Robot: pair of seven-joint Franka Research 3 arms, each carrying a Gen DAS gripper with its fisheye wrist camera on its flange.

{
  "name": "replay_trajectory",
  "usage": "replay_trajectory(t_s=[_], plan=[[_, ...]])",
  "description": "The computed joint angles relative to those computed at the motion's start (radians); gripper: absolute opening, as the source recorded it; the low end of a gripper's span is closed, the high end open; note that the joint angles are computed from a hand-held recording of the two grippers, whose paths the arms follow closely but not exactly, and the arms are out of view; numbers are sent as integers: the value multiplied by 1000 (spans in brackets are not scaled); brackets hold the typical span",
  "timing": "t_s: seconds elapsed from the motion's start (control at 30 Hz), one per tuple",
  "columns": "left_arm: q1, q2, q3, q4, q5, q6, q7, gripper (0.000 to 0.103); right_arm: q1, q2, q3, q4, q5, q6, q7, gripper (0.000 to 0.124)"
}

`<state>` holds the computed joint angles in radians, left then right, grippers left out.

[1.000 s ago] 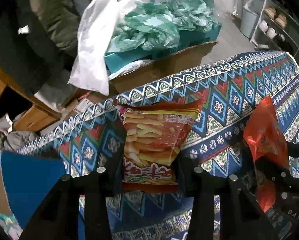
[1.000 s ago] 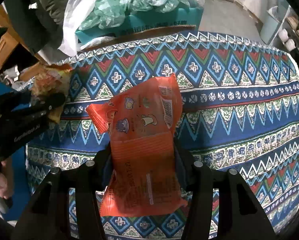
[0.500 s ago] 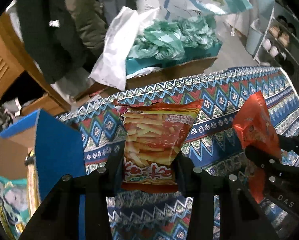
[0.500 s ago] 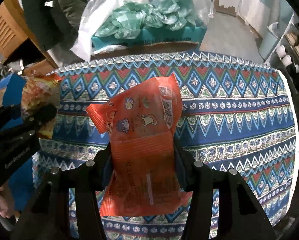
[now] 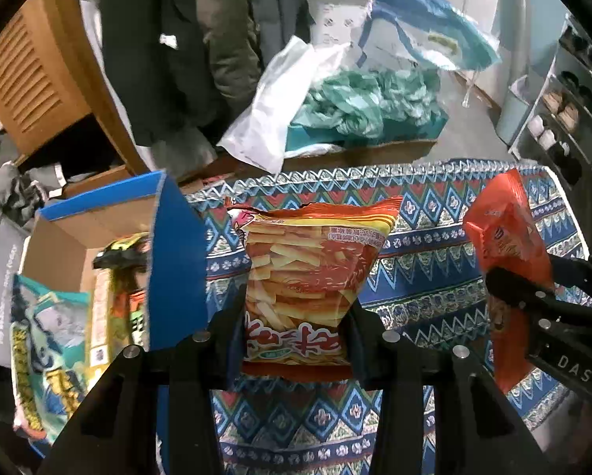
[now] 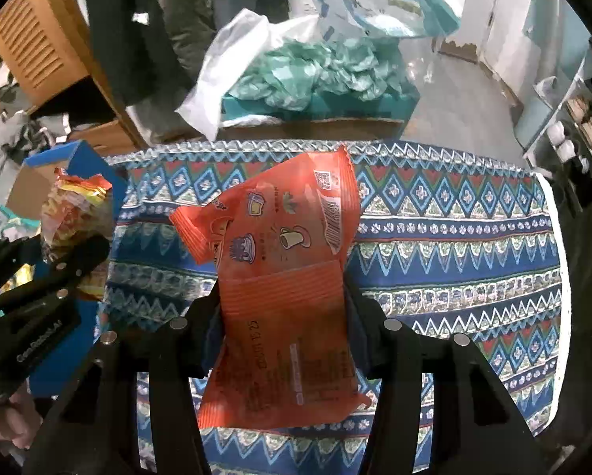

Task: Organize snacks
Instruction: 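Lift both held bags and carry them over the cardboard box, then lower both bags into the box and open both grippers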

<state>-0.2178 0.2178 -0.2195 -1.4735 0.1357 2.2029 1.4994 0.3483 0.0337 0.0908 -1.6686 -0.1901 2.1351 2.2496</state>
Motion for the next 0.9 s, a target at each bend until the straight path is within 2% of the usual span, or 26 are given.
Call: replay_trajectory(t_s=[0.3, 0.57, 0.9], plan=[[23, -101, 7, -80, -49, 12, -4, 44, 22, -7, 15, 51, -36, -33, -3, 52], [44, -176, 24, -136, -57, 30, -12, 44, 42, 13, 26, 99, -25, -21, -21, 52], [99, -227, 63, -172, -46, 50, -35, 44, 119, 182, 18, 341, 0, -56, -80, 52]])
